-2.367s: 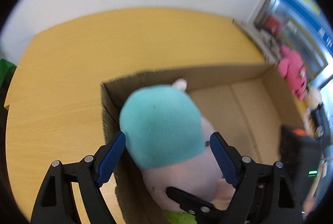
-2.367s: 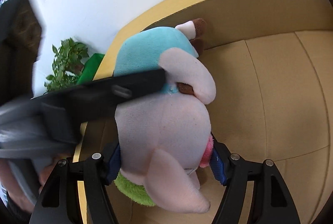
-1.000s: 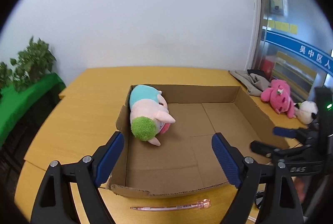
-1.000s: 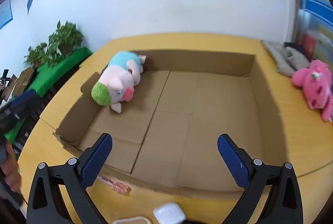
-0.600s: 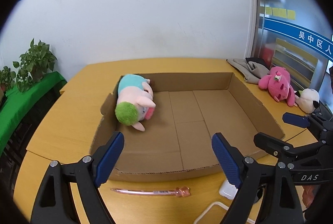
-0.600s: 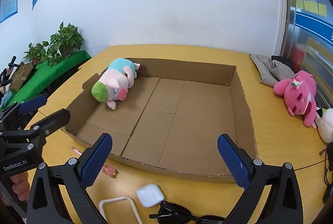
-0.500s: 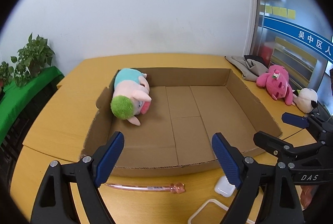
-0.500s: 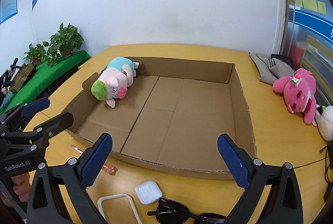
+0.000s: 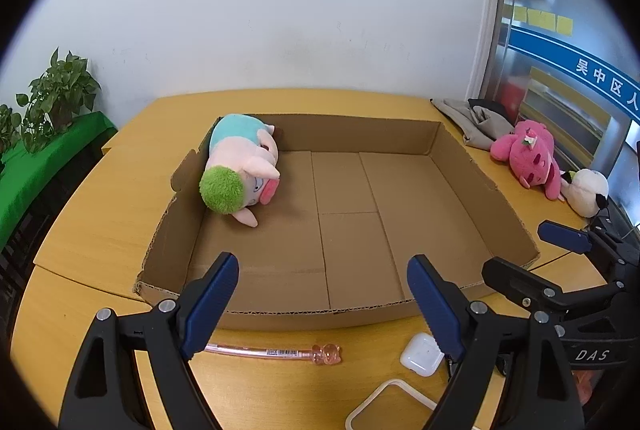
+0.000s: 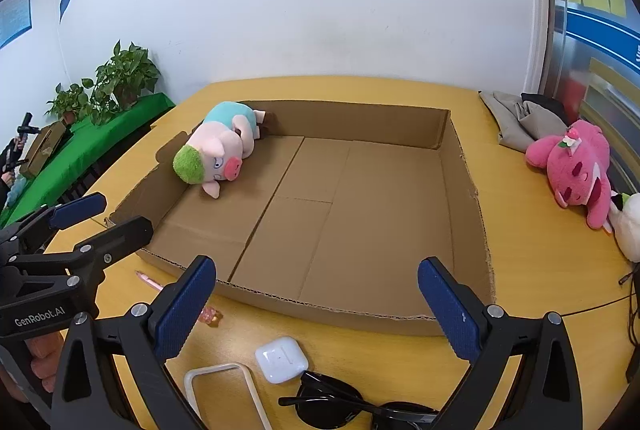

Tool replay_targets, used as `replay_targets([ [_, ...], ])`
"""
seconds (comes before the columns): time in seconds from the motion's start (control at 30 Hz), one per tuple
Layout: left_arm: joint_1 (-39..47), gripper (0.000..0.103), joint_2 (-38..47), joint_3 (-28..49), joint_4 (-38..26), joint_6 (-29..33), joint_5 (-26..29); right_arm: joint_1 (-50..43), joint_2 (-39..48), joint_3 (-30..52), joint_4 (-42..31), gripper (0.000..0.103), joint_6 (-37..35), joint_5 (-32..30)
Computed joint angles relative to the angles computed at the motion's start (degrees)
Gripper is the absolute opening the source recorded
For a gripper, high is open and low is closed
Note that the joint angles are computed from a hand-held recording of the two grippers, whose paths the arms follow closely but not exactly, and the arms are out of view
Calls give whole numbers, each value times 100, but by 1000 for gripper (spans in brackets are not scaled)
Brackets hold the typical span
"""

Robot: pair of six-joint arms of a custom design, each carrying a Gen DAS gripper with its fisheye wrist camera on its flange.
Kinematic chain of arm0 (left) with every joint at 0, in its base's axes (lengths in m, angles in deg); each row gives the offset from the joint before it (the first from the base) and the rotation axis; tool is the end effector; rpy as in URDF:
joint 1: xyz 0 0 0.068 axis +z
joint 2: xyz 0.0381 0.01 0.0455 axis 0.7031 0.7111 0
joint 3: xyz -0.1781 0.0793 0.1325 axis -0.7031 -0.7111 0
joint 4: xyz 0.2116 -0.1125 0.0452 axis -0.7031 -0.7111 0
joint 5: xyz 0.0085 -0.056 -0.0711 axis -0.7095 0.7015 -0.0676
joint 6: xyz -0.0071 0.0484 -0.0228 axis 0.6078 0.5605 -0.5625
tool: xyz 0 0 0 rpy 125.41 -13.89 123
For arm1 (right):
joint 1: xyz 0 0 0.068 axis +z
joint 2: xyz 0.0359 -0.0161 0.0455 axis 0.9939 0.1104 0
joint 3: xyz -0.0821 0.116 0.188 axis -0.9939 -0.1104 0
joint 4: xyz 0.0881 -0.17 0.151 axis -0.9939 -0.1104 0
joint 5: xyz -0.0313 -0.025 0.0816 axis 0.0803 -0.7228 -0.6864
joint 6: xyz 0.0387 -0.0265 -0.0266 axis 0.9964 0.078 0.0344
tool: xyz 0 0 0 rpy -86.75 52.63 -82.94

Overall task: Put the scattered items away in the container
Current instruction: 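Move the right gripper back toward the black sunglasses, then lower the right gripper onto the sunglasses bridge and close it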

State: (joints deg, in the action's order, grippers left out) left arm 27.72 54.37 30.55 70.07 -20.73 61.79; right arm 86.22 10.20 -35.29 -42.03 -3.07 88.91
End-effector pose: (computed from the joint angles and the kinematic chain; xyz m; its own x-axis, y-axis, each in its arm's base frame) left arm 0.3181 -0.1010 0.2174 -0.6078 0.2005 -0.7683 0.3770 0.9245 -0.0570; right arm 0.2464 0.0101 0.2272 -0.6523 0.0794 -0.7538 0.0478 0.9968 0.0636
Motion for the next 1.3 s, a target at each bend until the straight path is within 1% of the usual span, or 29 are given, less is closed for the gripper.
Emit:
replay_targets([
  [0.23,44,87,57,40,-37,-12,123,169,101,66,-20,103,47,143],
  [0.5,246,87,102,60,-137,-94,450,275,197,135,-72,103,100,230],
  [0.77,245,87,78,-3,-138,-7,365,398,210,117,-83,103,182,297],
  [0.87,197,87,67,-30,-141,47,300,349,173,65,-82,103,192,222],
  [0.93,196,87,93,-20,-176,31,378,280,94,-33,-30,103,133,144],
  [1.1,149,87,262,49,-335,107,537,-294,-230,-470,58,103,-139,-368],
  [1.17,137,87,380,105,-440,130,687,-732,-413,-787,40,103,-364,-552],
  [1.3,60,87,733,265,-659,192,988,-1740,-548,-1290,-55,103,-948,-1143],
])
